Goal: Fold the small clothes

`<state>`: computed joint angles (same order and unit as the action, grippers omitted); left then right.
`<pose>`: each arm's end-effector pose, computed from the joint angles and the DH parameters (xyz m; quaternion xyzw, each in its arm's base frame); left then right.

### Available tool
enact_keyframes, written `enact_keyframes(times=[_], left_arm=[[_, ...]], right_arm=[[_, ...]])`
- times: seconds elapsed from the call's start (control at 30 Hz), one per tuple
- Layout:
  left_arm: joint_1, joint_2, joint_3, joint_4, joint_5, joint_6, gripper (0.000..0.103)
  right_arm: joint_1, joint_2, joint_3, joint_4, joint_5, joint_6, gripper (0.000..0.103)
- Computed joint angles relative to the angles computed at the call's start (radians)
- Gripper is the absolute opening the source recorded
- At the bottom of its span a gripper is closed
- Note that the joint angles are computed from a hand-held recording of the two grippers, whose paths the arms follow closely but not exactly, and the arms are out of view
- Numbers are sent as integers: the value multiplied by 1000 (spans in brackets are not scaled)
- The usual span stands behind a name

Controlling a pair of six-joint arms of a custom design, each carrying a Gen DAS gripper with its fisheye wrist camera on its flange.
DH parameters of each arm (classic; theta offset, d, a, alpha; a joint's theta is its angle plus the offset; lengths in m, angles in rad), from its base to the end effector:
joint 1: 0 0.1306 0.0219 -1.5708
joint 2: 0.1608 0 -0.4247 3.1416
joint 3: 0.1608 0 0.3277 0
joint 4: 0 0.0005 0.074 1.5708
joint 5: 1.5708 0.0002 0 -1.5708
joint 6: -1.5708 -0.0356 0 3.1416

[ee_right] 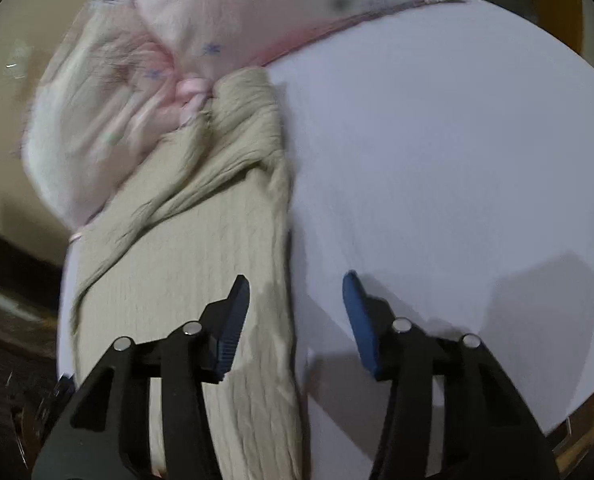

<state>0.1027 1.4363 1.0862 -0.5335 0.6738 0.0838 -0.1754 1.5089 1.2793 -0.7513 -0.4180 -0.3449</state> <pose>0.4055 0.0190 0.3639 0.0281 0.8951 -0.3082 0.3209 0.4377 -0.0634 0.3900 0.1825 0.9200 0.2219 0.2665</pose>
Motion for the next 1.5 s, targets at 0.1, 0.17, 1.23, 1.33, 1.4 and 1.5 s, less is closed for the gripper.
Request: enact_keyframes(times=[0.1,0.17,1.23,1.33,1.4,1.5], left_arm=[[16,-34,-62,28,89,22,57],[37,-50,-107,52,175,52,53],[-103,608,906,-218,-174,340,7],[-72,581,859,-178,-77,376,29],[-60,509,760,-88,-116,385,79],[-50,437,671,-54,-219,338,96]], right_arm=[[-15,-50,-96,-9,-217,73,40],[-24,-96,-157,-23,-296,144,40],[1,394,348,526,-238,-756,22],[-4,391,284,733,-257,-838,61],[-3,361,259,739,-215,-789,82],[-1,323,251,694,-129,-687,97]])
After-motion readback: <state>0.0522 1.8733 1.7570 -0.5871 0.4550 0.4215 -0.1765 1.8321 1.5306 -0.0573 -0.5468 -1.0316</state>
